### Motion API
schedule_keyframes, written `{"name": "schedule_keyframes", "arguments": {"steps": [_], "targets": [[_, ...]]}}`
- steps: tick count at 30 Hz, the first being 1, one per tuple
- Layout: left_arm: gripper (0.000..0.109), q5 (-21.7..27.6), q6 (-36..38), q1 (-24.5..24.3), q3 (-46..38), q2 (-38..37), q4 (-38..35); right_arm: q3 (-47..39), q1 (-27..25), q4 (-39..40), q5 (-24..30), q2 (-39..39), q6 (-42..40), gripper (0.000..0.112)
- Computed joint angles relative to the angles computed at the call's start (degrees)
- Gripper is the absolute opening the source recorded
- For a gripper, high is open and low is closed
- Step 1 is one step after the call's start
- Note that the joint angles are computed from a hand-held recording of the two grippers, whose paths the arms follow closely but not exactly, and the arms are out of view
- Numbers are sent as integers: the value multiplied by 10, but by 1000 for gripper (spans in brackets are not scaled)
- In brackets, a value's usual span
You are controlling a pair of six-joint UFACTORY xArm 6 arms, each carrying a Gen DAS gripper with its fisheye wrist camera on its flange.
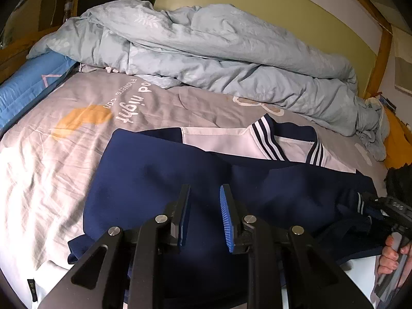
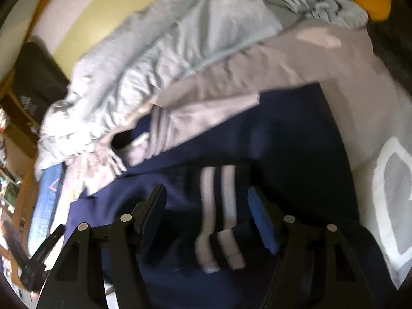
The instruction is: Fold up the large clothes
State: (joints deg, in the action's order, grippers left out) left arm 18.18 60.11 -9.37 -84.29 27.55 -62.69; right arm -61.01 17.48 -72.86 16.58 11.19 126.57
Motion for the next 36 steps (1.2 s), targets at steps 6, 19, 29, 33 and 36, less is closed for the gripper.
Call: {"name": "schedule_keyframes", "arguments": {"steps": [6, 19, 29, 33, 36], "targets": [[25, 23, -53, 10, -14, 11, 41, -18, 3, 120, -2, 27, -144, 10], [25, 27, -153, 21, -27, 26, 132, -53, 77, 20, 292, 3, -108, 7], [25, 36, -186, 27, -37, 33, 159, -12, 60, 31, 224, -38, -87, 23], [25, 26, -171, 23, -29, 27, 159, -58, 72, 143, 188, 8, -238, 28], [25, 13, -186, 16, -19, 24, 194, -107, 96, 237, 264, 54, -337, 28]]}}
